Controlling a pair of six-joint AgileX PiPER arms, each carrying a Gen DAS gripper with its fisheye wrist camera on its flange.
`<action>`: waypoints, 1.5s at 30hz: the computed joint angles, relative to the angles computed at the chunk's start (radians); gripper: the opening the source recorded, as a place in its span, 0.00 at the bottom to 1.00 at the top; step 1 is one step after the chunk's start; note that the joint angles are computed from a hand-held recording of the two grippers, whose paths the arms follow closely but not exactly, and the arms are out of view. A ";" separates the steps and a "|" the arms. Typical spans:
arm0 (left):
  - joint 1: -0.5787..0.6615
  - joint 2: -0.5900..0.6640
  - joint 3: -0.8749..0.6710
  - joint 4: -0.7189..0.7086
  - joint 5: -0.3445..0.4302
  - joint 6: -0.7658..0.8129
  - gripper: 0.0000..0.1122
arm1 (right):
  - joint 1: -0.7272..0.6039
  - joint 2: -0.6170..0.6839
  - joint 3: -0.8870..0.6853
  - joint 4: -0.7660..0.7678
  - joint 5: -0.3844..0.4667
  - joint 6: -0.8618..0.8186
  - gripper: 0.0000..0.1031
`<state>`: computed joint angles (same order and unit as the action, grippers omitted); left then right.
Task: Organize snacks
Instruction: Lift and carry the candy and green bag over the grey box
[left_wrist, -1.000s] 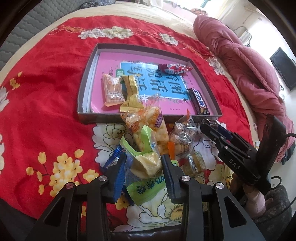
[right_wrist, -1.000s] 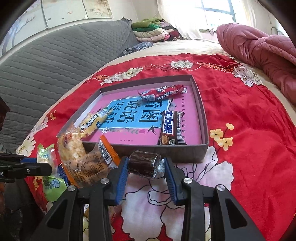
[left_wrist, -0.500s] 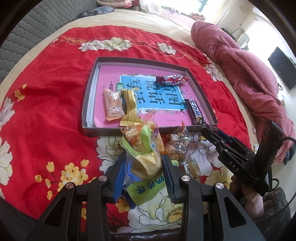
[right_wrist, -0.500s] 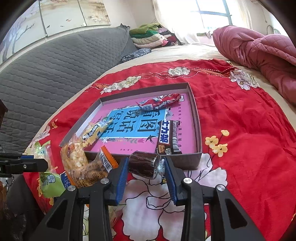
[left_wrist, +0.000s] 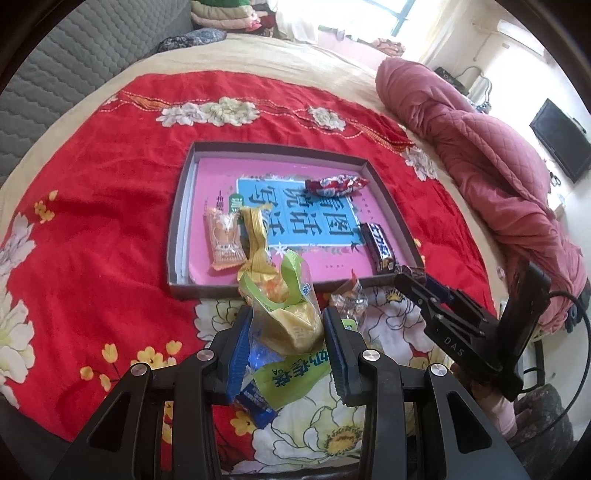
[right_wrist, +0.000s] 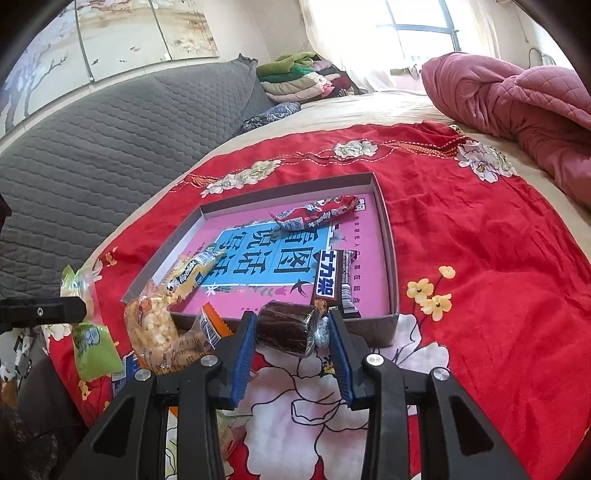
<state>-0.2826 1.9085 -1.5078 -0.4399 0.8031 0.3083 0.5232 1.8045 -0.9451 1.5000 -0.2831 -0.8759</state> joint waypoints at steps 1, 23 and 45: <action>0.002 -0.001 -0.004 0.003 -0.003 -0.004 0.35 | 0.000 -0.002 0.001 -0.008 -0.002 0.007 0.37; -0.013 0.088 -0.202 0.064 -0.009 -0.119 0.35 | -0.032 -0.021 0.019 -0.186 -0.023 0.173 0.37; -0.086 0.280 -0.481 0.148 0.035 -0.258 0.35 | -0.075 -0.006 0.015 -0.280 -0.020 0.269 0.37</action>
<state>-0.3682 2.1882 -1.9891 -0.2922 0.8383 0.0501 0.4480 1.7988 -0.9304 1.2199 -0.3030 -0.6068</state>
